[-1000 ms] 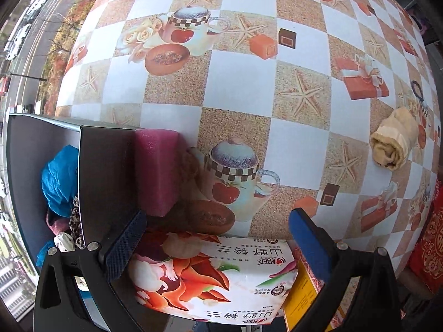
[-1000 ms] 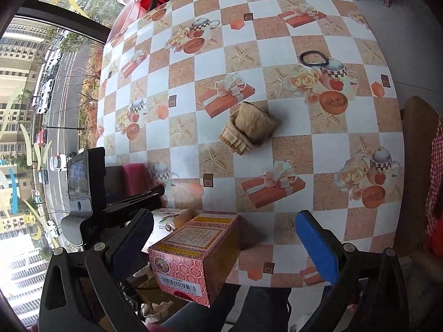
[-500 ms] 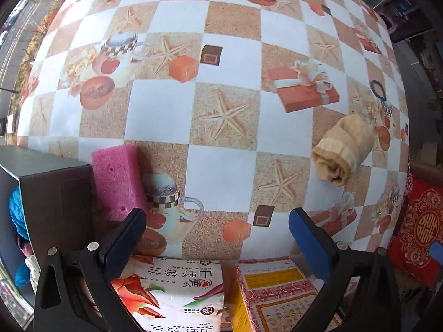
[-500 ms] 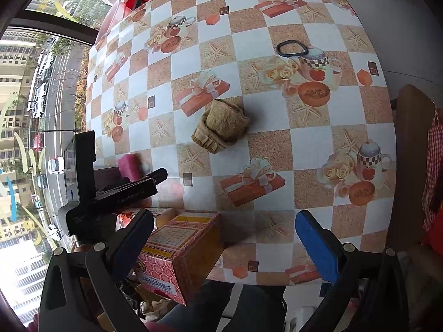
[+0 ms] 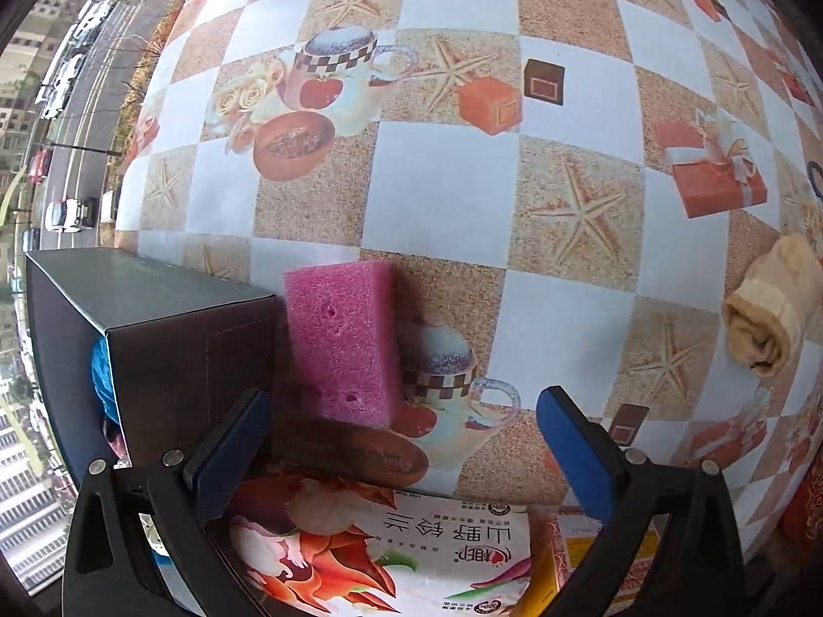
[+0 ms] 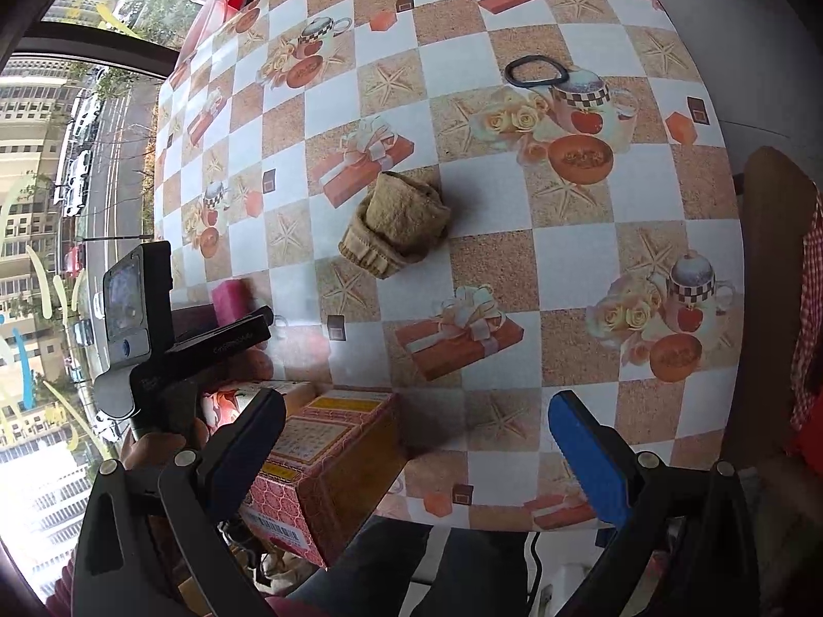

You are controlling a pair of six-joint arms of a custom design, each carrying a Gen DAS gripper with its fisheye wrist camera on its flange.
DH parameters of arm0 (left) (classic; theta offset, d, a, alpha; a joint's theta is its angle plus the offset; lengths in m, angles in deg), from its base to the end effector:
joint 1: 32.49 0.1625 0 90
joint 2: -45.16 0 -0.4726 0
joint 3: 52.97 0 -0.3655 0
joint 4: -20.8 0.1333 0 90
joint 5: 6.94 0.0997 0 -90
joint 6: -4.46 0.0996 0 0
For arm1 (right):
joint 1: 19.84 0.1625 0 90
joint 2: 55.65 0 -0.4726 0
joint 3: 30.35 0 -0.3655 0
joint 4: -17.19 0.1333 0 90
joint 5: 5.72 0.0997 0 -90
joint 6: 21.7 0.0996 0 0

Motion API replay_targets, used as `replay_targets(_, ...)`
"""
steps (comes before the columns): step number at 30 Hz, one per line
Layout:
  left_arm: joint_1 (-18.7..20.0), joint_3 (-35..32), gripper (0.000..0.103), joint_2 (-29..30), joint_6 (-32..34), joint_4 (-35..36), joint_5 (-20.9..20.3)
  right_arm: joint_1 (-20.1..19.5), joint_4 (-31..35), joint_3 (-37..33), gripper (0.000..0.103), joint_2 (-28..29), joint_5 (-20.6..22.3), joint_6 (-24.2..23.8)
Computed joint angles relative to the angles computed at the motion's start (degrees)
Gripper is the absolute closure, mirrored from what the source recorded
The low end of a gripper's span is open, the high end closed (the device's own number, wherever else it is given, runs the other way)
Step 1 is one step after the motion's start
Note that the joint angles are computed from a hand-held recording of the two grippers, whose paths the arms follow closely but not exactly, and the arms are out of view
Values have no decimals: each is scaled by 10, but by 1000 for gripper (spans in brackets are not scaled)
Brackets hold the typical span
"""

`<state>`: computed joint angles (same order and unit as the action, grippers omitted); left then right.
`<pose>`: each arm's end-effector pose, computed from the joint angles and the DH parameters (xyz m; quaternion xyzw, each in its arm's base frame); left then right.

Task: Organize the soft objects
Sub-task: 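Withdraw both open tools from the box toward the pink sponge and beige knit glove, then grasp the pink sponge with the left tool while the right tool grasps the beige knit glove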

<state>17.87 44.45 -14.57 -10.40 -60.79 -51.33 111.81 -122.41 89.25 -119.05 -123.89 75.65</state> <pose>-0.1911 -0.5512 0.2271 0.3302 0.7959 0.1576 0.4823 0.3993 -0.3192 0.1827 -0.4400 -0.8627 0.2080 0.1374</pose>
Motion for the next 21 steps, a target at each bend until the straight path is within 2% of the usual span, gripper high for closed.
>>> replay_targets(2,8,-10,0,14,-21,22,-3,0,-1,4,0,-3,0,1)
replay_targets(4,18,-26,0,28,-33,37,-27,1,-1,8,0,-7,-1,3)
replay_targets(10,19,-33,0,47,-22,8,-47,4,-5,24,0,-19,-2,17)
replay_targets(12,19,-42,0,57,16,-28,-77,3,-8,31,0,-22,0,21)
replay_targets(14,15,-46,0,59,60,-62,-124,0,-15,37,0,-23,4,21)
replay_targets(15,9,-46,0,58,71,-71,-132,-2,-17,39,0,-23,6,19)
replay_targets(18,-10,-30,0,50,62,-105,-90,-6,-19,38,0,-21,7,7)
replay_targets(21,-3,-45,0,60,45,-99,-61,-14,5,26,0,-17,0,-11)
